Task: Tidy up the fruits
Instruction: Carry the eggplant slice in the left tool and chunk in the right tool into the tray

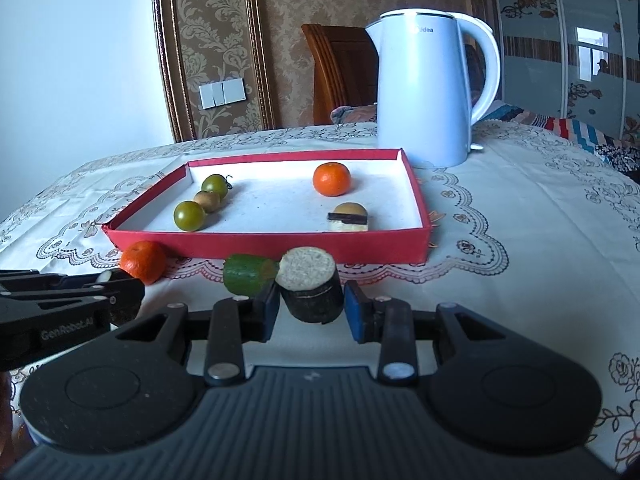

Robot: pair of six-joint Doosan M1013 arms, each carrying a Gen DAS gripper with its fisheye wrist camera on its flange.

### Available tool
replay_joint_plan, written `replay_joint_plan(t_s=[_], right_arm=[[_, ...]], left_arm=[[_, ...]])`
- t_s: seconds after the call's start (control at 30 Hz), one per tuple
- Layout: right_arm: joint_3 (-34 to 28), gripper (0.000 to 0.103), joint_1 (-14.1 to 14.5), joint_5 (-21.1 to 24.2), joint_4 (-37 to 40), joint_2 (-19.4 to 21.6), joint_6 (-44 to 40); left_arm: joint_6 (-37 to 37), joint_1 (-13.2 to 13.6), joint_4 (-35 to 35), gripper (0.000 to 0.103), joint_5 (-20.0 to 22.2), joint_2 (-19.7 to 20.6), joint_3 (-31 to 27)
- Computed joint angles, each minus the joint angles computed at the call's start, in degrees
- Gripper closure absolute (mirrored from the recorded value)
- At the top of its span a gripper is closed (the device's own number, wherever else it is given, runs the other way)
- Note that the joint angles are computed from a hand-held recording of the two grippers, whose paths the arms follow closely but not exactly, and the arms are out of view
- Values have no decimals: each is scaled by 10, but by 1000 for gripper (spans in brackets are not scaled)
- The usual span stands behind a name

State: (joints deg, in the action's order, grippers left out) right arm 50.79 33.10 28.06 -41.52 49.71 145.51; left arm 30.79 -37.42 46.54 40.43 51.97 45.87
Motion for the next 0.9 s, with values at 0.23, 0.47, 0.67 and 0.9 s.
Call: replay_joint_plan(t_s=[0.23, 0.47, 0.67, 0.9], right_arm=[[4, 70, -1, -2, -7, -2, 12], [-4, 70, -4, -3, -38, -2, 33], [-28, 70, -7, 3, -43, 8, 28], [-86, 70, -10, 32, -36, 36, -9]], left_arm=[[-9, -2, 10, 80, -11, -4, -1], [24, 0, -9, 80, 6, 21, -56], [51, 2, -30, 80, 31, 55, -121], [96, 5, -54, 80, 72, 103, -219]])
